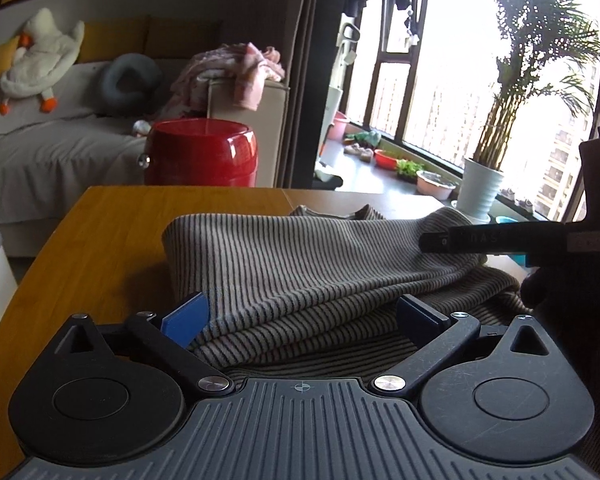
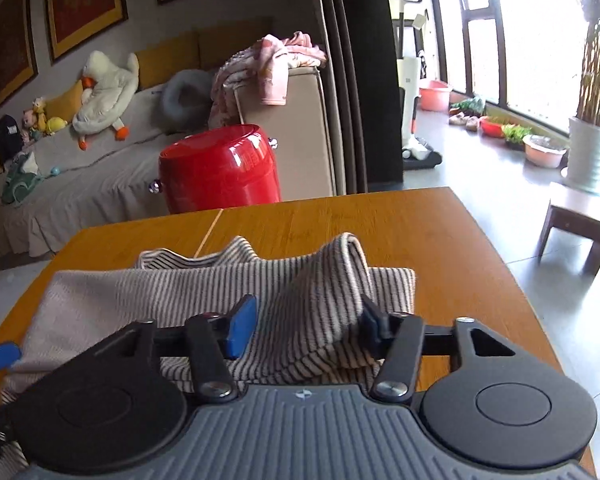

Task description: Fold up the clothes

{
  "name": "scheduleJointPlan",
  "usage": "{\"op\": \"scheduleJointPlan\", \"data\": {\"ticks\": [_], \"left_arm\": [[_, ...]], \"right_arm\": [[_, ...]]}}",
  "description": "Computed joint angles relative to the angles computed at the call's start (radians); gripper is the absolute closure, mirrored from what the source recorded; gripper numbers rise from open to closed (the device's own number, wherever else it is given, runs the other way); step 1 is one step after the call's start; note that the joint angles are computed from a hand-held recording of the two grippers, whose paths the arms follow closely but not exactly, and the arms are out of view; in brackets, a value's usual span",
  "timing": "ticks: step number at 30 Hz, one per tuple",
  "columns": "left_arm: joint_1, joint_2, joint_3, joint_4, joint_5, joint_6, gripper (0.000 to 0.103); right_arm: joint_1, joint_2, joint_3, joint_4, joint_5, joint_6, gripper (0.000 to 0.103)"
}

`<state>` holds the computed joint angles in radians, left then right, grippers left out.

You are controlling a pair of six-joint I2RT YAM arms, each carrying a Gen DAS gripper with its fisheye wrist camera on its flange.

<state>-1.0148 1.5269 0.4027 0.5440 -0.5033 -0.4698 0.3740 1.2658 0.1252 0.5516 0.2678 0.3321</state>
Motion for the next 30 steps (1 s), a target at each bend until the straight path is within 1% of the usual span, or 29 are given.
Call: {"op": "scheduleJointPlan", "data": {"ticks": [1,2,4,7,9,10,13,14,16,17,18,19,20,22,23,24,26,27,28,29,30], "left_arm": [[0.003,0.0,-0.002,0.002,0.004,-0.002,0.0],[0.006,-0.001,-0.004,0.005,0.007,-0.004,0.0],[0.012,-0.002,-0.008,0.01,0.015,-0.008,0.0],[0.013,0.0,-0.007,0.009,0.014,-0.013,0.0],[0.018,0.0,-0.007,0.009,0.018,-0.015,0.0],[0.021,0.001,-0.007,0.009,0.021,-0.016,0.0],[0.028,0.002,-0.003,0.0,0.025,-0.025,0.0],[0.03,0.002,-0.002,-0.002,0.027,-0.028,0.0],[0.032,0.004,-0.003,-0.002,0.028,-0.033,0.0],[0.034,0.004,-0.002,-0.004,0.029,-0.034,0.0],[0.035,0.005,-0.001,-0.006,0.029,-0.036,0.0],[0.037,0.005,0.0,-0.007,0.032,-0.038,0.0],[0.041,0.004,-0.001,-0.007,0.037,-0.038,0.0],[0.049,0.005,-0.003,-0.007,0.048,-0.041,0.0],[0.052,0.005,-0.004,-0.005,0.052,-0.042,0.0],[0.055,0.004,-0.005,-0.003,0.056,-0.043,0.0],[0.048,0.003,-0.006,-0.005,0.049,-0.047,0.0],[0.048,0.003,-0.006,-0.006,0.05,-0.047,0.0],[0.049,0.003,-0.005,-0.008,0.051,-0.047,0.0],[0.049,0.004,-0.005,-0.009,0.052,-0.048,0.0],[0.05,0.004,-0.004,-0.01,0.053,-0.048,0.0]], "right_arm": [[-0.012,-0.032,0.001,-0.027,-0.025,-0.005,0.085],[-0.041,-0.095,0.008,-0.088,-0.075,-0.001,0.085],[-0.06,-0.23,0.014,-0.191,-0.103,-0.016,0.086],[-0.085,-0.461,0.042,-0.384,-0.15,-0.044,0.086],[-0.102,-0.564,0.052,-0.484,-0.178,-0.047,0.086],[-0.11,-0.589,0.052,-0.515,-0.181,-0.05,0.086],[-0.141,-0.508,0.02,-0.48,-0.181,-0.065,0.085],[-0.162,-0.426,0.014,-0.438,-0.2,-0.064,0.083],[-0.203,-0.273,-0.042,-0.261,-0.219,-0.066,0.082],[-0.208,-0.246,-0.069,-0.192,-0.22,-0.094,0.082],[-0.206,-0.264,-0.068,-0.208,-0.216,-0.106,0.081],[-0.198,-0.292,-0.059,-0.245,-0.202,-0.102,0.078],[-0.186,-0.335,-0.056,-0.284,-0.178,-0.104,0.07],[-0.159,-0.425,-0.051,-0.36,-0.126,-0.111,0.063],[-0.145,-0.467,-0.047,-0.397,-0.1,-0.115,0.063],[-0.141,-0.523,-0.047,-0.433,-0.096,-0.112,0.063],[-0.152,-0.649,-0.056,-0.504,-0.14,-0.087,0.058],[-0.168,-0.693,-0.067,-0.52,-0.188,-0.072,0.055],[-0.186,-0.736,-0.079,-0.536,-0.24,-0.058,0.051],[-0.199,-0.732,-0.091,-0.52,-0.29,-0.046,0.047],[-0.194,-0.678,-0.108,-0.468,-0.299,-0.037,0.045]]}}
